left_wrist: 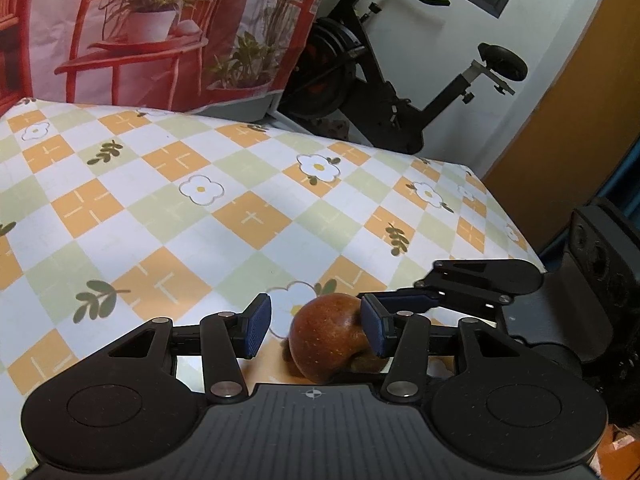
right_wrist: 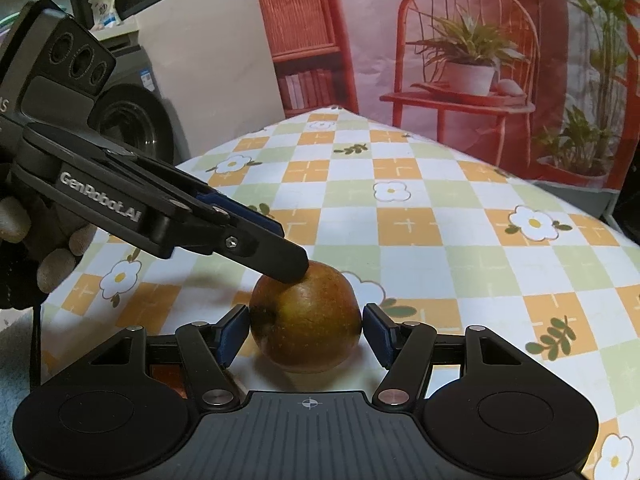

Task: Organize fruits
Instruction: 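Close the left tool on the brownish apple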

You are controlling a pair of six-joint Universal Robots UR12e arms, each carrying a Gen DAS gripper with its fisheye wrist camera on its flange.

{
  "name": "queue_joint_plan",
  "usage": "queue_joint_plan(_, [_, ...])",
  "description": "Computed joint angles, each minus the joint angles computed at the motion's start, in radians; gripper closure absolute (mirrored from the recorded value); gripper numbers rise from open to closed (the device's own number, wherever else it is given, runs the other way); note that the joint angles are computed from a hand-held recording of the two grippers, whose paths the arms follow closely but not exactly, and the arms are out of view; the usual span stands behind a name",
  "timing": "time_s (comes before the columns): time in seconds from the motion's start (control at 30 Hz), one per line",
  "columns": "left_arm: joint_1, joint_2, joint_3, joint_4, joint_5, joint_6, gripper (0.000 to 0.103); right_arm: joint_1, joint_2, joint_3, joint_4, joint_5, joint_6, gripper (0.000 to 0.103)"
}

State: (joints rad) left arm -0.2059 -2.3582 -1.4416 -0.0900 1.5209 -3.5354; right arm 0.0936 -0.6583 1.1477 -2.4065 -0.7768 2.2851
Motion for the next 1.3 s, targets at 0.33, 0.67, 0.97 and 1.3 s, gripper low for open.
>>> queue_joint_plan(0.33, [-0.008, -0.02, 0.033, 0.002, 0.047, -0.003, 0.049, 0.0, -0.005, 0.031, -0.128, -0.004, 0.027, 0.044])
queue_joint_plan(0.67, [-0.008, -0.033, 0.06, -0.016, 0.057, -0.017, 0.049, 0.008, 0.005, 0.028, -0.136, -0.046, 0.019, 0.041])
queue_joint_plan(0.97, [0.014, -0.028, 0.052, 0.023, -0.056, -0.047, 0.051, -0.004, 0.023, 0.01, -0.183, -0.004, 0.105, 0.041])
queue_joint_plan(1.3, [0.02, -0.042, 0.065, -0.046, -0.1, -0.054, 0.061, -0.003, 0.028, 0.014, -0.209, -0.006, 0.117, 0.041])
